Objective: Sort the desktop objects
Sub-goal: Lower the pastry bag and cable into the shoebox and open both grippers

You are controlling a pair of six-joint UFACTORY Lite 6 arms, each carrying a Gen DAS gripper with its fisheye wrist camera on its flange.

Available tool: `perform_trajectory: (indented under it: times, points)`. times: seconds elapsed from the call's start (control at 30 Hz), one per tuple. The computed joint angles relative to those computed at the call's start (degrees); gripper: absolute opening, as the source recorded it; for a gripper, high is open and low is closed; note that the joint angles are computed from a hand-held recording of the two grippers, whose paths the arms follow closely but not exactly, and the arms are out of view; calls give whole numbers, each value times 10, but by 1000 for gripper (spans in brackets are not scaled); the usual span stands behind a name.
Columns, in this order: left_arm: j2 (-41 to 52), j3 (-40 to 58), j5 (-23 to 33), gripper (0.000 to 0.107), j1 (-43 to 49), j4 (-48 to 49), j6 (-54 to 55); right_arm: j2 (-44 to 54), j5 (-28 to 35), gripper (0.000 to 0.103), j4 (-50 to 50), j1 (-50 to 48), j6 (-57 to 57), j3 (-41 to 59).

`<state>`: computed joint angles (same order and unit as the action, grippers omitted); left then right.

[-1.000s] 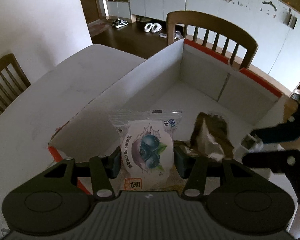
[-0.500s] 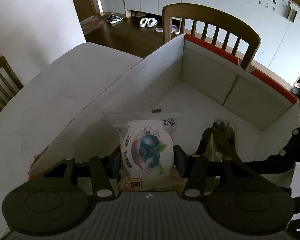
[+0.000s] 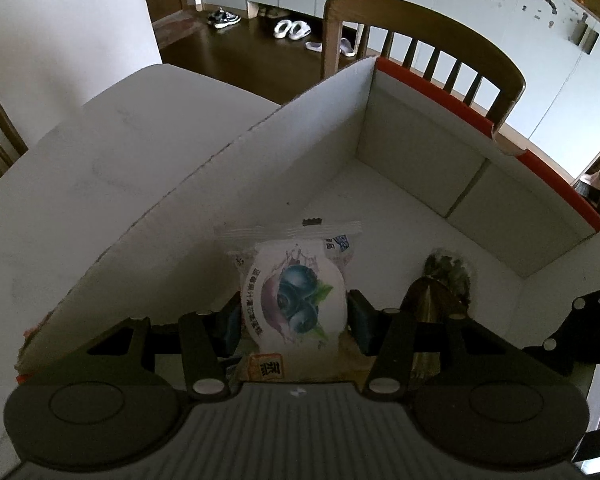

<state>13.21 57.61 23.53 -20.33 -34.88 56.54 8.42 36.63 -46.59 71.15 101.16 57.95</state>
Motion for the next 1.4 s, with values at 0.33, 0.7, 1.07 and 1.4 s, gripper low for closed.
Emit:
perform_trajectory:
  times: [0.33, 0.7, 1.07, 1.4]
  points:
    - [14, 9, 0, 71, -6, 39, -40, -1, 6, 29, 10, 3, -10, 4]
    - [-24, -13, 26, 76, 27, 6, 2, -16, 16, 38, 10, 10, -5, 2]
    - [-119, -62, 67, 76, 52, -25, 33, -28, 59, 46, 7, 30, -2, 18]
    - [-244, -127, 125, 76, 101, -42, 63, -37, 123, 56, -4, 66, 4, 48]
